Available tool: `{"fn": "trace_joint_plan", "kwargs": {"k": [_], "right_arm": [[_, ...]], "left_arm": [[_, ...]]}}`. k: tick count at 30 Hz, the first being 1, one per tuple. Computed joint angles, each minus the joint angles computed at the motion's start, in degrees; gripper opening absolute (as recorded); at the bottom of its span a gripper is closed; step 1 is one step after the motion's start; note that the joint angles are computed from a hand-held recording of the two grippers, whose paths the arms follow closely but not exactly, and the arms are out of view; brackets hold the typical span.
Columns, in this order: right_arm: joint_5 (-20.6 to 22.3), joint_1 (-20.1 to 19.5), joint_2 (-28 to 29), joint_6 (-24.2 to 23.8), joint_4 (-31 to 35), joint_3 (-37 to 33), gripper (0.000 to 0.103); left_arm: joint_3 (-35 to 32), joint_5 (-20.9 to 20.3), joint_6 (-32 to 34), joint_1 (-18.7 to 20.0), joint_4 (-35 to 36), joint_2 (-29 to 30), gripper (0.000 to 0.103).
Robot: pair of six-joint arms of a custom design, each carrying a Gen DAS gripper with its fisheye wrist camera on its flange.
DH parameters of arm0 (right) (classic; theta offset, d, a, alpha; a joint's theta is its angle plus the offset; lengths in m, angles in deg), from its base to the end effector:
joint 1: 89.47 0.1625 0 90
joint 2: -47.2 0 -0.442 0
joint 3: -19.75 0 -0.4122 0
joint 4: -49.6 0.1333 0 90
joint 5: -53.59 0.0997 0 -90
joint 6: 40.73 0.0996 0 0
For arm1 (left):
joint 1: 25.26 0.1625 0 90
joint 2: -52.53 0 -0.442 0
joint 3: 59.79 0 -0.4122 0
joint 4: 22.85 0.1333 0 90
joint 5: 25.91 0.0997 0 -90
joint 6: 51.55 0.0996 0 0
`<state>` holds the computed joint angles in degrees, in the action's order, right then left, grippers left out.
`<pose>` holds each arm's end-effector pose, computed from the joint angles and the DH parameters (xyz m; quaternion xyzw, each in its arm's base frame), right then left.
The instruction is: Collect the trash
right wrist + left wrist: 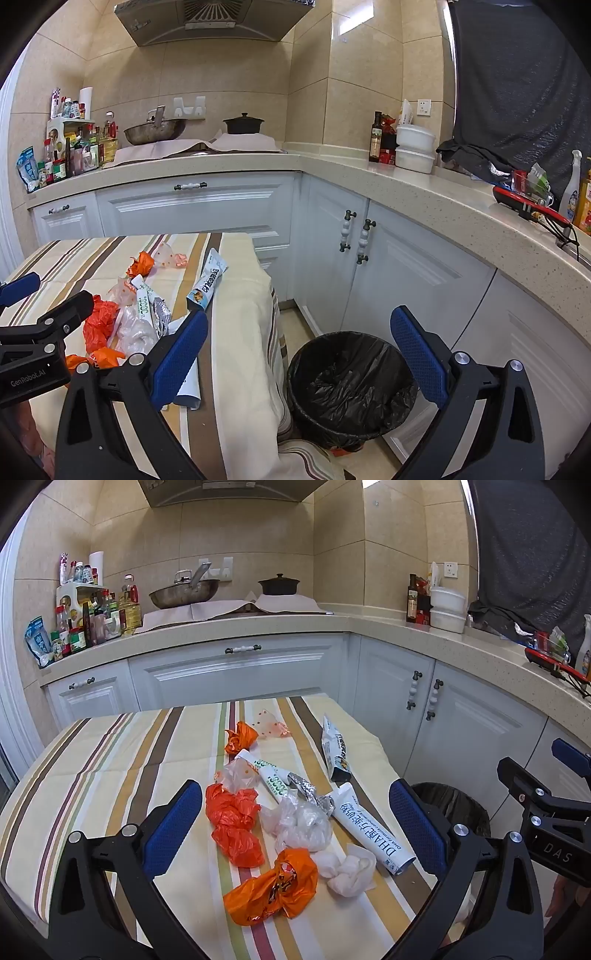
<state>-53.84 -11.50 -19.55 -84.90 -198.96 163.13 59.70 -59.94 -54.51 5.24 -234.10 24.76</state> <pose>0.0224 -0.3911 0.2530 0.1112 -0.7447 0.5178 0.4062 -0.3152 -0.4362 -0.0429 0.2991 0.8087 -0.4277 0.2713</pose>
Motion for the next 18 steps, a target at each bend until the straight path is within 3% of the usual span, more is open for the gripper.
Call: {"fn": "trace_joint_plan", "kwargs": {"k": [18], "right_arm": [[-0.06, 0.04, 0.05, 0.03, -0.02, -0.02, 0.096]], "left_arm": [[0.15, -0.3, -1.26, 0.09, 1.41, -0.45, 0.099]]}}
